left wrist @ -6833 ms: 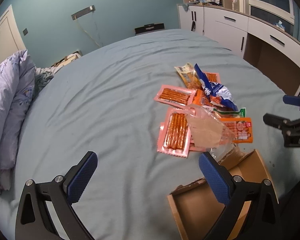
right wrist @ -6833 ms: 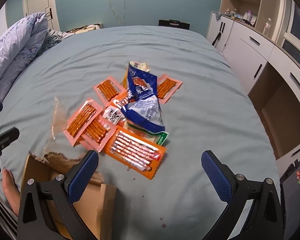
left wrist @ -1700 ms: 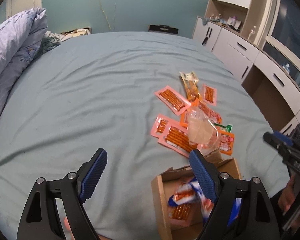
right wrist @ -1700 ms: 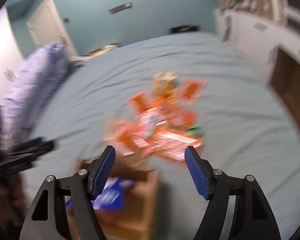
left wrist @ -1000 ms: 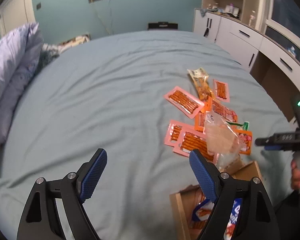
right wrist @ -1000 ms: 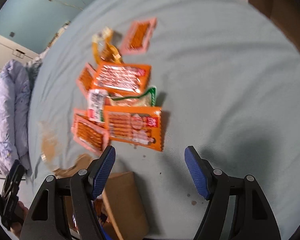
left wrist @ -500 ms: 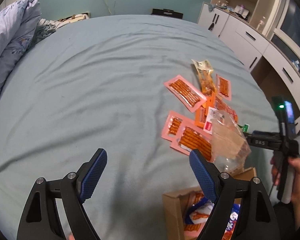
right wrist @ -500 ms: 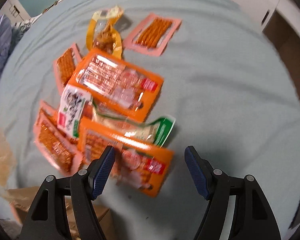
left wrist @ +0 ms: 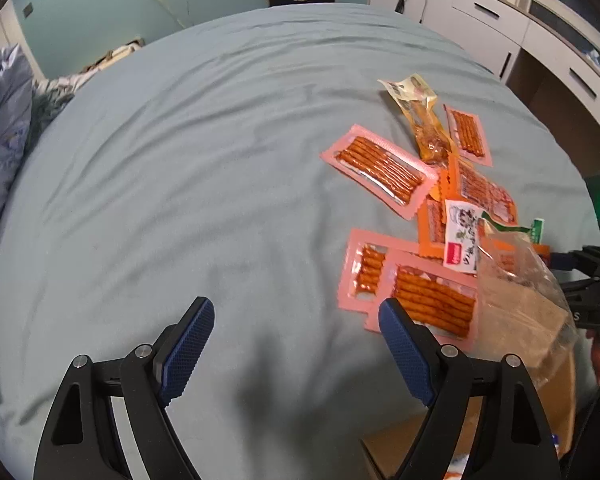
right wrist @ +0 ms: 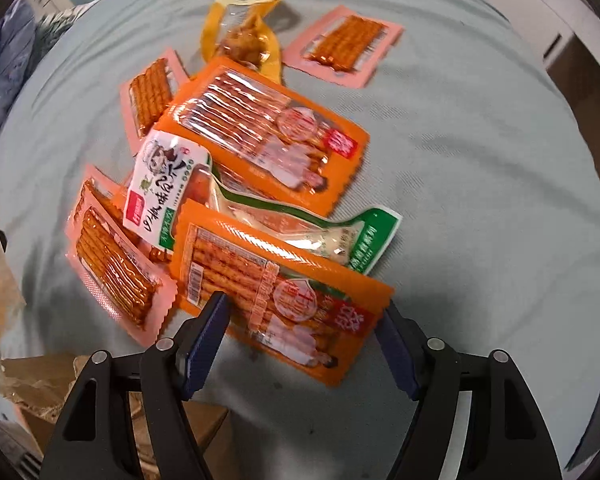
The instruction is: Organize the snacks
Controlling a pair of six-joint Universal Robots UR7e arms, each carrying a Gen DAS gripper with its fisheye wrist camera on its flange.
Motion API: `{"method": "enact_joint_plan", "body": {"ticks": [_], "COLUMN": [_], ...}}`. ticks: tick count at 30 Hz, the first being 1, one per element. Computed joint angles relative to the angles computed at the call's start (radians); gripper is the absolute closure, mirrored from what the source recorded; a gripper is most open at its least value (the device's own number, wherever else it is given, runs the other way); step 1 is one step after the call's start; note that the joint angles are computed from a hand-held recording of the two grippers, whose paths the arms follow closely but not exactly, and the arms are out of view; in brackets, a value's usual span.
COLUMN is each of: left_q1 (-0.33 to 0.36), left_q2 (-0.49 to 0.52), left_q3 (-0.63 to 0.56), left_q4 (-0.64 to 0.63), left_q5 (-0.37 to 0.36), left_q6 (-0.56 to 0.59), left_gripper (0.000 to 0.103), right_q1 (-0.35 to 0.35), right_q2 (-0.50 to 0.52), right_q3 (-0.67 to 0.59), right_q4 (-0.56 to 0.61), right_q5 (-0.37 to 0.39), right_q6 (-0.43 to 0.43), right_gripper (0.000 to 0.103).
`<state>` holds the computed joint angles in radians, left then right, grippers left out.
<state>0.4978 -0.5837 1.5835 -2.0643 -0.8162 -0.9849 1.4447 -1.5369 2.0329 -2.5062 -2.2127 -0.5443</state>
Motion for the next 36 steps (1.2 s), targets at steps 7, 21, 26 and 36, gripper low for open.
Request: {"method": "enact_joint_plan", "body": {"ticks": [7, 21, 26, 36], "left_q1": [0.030, 0.058, 0.067, 0.098], "left_q2": [0.019, 0.072, 0.069, 0.118], "left_q3": [-0.020, -0.060, -0.046, -0.089], "left_q4": [-0.003, -0.052, -0.109, -0.158], "left_q5": [-0.004, -0.023, -0.060, -0.208], "left_q6": [0.012, 0.095, 0.117, 0.253], "left_gripper": [0.018, 0.018, 0.018, 0.019], "right_q1": [-0.024, -0.163, -0.226, -0.315], "right_q2": [-0.013, -0.141, -0.150, -0.257], "right_q3": [-0.017, -0.065, -0.081, -0.036], "right_q4": [0.031, 0.060, 0.063, 0.044], "right_q5": [0.061, 0.478, 0.571, 0.882], "right_q6": [0.029, 0.067, 0.144, 0.084], "right_gripper": [0.064, 0.102, 0.102, 0.103]}}
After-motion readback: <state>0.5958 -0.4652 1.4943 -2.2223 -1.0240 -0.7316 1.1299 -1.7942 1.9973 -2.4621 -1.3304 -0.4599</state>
